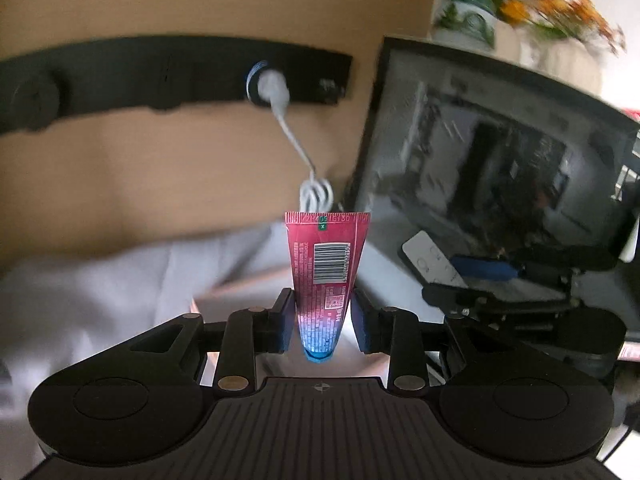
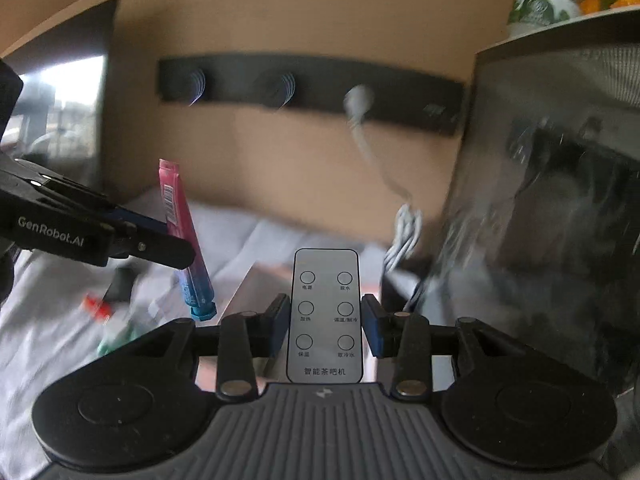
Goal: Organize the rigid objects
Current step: 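Lower toothpaste into pink box with left gripper while right gripper drops remote in, then grasp the white charger with the left gripper and lift it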
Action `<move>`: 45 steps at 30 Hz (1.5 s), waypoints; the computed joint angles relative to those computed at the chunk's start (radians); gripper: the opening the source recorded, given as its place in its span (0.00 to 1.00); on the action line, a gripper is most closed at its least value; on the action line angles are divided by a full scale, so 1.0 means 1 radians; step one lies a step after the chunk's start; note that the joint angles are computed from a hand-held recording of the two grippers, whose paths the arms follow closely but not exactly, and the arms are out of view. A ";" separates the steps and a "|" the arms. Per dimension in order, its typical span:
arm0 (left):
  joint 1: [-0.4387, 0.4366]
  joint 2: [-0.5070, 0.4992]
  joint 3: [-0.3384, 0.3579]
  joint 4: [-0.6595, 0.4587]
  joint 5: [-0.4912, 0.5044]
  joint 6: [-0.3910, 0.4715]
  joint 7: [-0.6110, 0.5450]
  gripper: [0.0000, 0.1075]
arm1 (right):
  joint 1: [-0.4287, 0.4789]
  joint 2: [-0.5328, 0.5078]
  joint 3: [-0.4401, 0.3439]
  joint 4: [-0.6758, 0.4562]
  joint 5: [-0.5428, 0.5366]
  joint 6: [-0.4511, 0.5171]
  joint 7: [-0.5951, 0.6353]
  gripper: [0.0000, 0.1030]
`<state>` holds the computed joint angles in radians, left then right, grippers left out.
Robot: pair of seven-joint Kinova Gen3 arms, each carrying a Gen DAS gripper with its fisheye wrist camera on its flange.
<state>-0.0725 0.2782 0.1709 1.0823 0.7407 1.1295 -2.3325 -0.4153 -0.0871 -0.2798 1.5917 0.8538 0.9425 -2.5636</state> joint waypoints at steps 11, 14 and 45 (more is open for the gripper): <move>0.038 0.121 0.026 -0.098 -0.120 -0.030 0.191 0.33 | 0.005 0.061 0.066 0.029 -0.003 -0.091 -0.060 0.57; 0.007 0.074 0.019 0.024 -0.122 -0.091 0.173 0.33 | -0.018 0.065 0.050 0.067 -0.010 -0.059 -0.044 0.57; -0.203 -0.126 -0.182 0.537 -0.044 -0.253 -0.007 0.32 | -0.236 0.130 0.017 0.054 -0.131 0.082 -0.018 0.57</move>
<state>-0.2758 0.1522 -0.0109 1.6193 0.6970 0.8763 -2.3394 -0.6516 0.0429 -0.2629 1.6455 0.7224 1.0242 -2.5814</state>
